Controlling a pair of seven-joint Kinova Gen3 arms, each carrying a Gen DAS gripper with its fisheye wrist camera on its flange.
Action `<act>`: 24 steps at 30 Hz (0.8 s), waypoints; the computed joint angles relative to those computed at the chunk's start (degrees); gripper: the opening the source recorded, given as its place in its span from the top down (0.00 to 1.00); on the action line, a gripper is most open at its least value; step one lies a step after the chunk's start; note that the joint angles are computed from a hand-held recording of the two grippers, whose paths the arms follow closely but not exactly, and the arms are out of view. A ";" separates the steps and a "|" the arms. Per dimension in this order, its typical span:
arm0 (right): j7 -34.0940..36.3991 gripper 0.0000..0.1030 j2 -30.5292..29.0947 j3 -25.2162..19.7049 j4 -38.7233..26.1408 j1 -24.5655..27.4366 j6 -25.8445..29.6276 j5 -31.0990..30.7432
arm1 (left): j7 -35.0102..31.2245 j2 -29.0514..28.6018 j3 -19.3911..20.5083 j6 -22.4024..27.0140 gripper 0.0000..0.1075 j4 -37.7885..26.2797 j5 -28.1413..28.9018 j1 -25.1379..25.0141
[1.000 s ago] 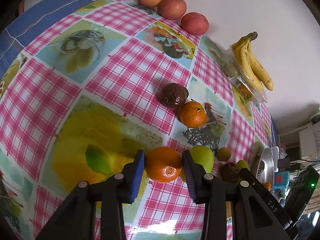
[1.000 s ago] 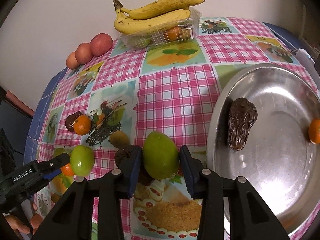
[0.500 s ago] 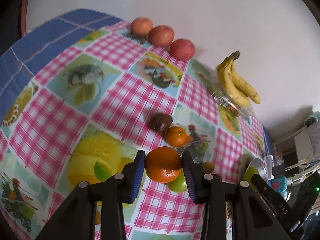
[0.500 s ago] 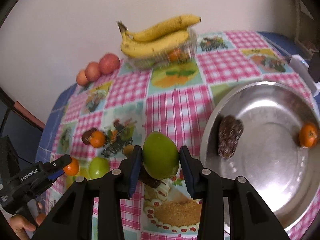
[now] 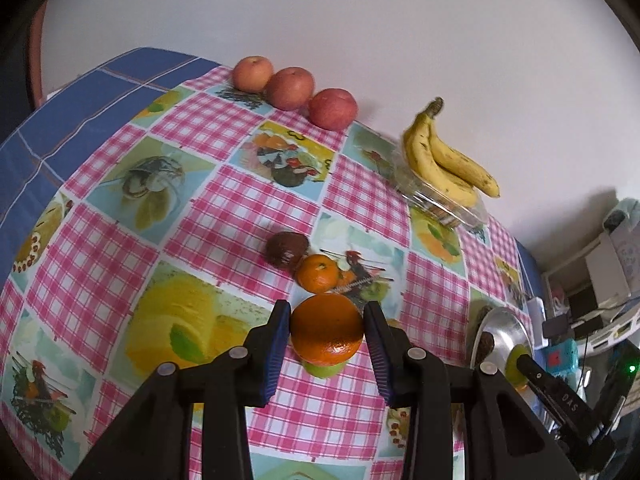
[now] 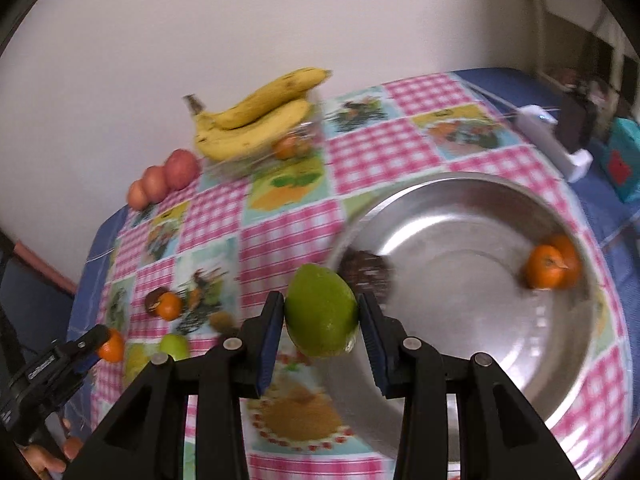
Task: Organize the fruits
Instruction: 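Carry the tangerine and green mango into the steel bowl and open both tools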
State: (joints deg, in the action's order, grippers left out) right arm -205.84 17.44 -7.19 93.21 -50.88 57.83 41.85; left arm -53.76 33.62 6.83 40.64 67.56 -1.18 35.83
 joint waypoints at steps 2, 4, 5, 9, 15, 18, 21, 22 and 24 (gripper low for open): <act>-0.77 0.61 -0.60 0.04 0.45 -0.36 2.84 -0.86 | -0.09 0.46 -0.10 0.90 0.63 -1.16 -0.89 1.18; -2.71 0.61 -1.43 -0.12 1.77 -0.57 5.01 -1.22 | -0.82 1.20 0.28 1.89 0.63 -2.74 -1.48 2.23; -3.92 0.61 -2.04 -0.32 2.74 -0.52 5.91 -1.46 | -1.16 1.55 0.40 2.37 0.63 -3.47 -1.66 2.69; -9.01 0.61 -4.33 -1.64 6.56 0.18 8.03 -2.19 | -3.10 3.30 0.76 4.67 0.63 -7.26 -2.83 5.40; -14.44 0.61 -7.05 -4.01 10.42 1.60 10.14 -1.99 | -8.36 6.18 2.03 7.24 0.63 -13.02 -2.91 8.92; -15.34 0.61 -7.93 -5.07 11.64 2.42 10.64 -1.96 | -12.47 8.11 3.08 8.00 0.63 -16.12 -2.49 10.70; -16.18 0.61 -8.77 -5.86 12.79 3.11 10.59 -2.31 | -16.00 9.67 3.94 7.71 0.63 -17.84 -0.80 11.59; -16.63 0.61 -9.06 -6.09 13.20 3.24 10.47 -2.22 | -17.08 10.36 4.11 7.79 0.63 -18.62 -0.34 11.98; -17.34 0.61 -9.51 -6.58 13.67 3.39 10.71 -1.95 | -18.92 11.52 4.39 7.81 0.63 -19.68 0.82 12.40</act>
